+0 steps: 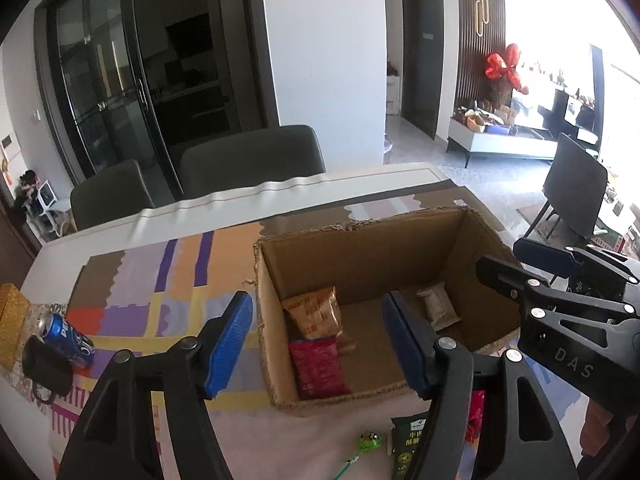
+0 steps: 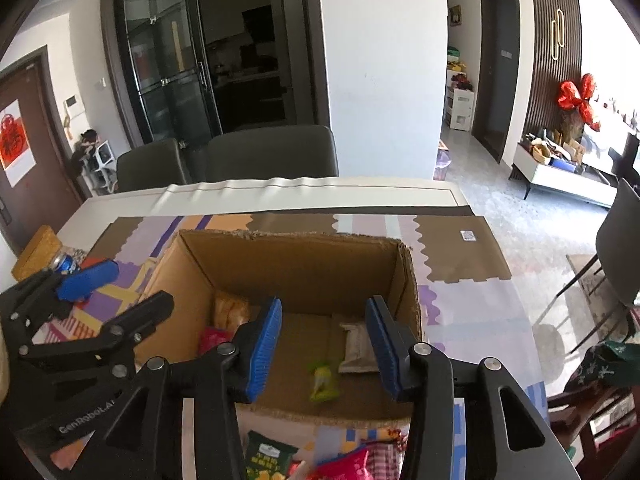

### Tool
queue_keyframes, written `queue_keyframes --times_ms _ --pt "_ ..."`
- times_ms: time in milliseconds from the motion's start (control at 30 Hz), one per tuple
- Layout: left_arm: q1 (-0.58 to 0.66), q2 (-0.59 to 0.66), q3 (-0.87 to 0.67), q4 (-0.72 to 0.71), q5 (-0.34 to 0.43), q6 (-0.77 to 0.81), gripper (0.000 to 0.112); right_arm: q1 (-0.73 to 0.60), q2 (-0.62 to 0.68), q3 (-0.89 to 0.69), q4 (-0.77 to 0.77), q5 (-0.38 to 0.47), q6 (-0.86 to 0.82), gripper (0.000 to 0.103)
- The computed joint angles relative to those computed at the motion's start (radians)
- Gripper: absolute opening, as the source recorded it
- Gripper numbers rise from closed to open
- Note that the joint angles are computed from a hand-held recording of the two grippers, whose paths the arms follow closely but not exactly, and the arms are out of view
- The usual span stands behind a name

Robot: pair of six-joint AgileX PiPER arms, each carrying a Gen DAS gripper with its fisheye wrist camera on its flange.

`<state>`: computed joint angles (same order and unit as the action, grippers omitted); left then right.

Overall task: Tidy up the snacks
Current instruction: 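Withdraw both tools from the box toward the remaining snacks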

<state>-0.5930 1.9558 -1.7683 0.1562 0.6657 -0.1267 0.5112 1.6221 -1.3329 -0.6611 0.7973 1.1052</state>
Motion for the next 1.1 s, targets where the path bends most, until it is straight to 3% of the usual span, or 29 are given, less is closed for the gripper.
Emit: queue_keyframes --times_ms 367,733,1100 --pt "-0.014 -0.161 0.21 -0.012 -0.064 -0.018 0.069 0.096 -0.105 0.096 -0.071 0.039 0.104 0.045" --pt "-0.097 -0.301 0.396 0.106 -0.126 -0.143 0.074 0.195 -0.211 0.207 -0.125 0.09 0.208 0.045" --pt "-0.149 -0.316 0.486 0.12 -0.135 -0.195 0.074 0.243 -0.277 0.328 -0.125 0.1 0.26 0.045"
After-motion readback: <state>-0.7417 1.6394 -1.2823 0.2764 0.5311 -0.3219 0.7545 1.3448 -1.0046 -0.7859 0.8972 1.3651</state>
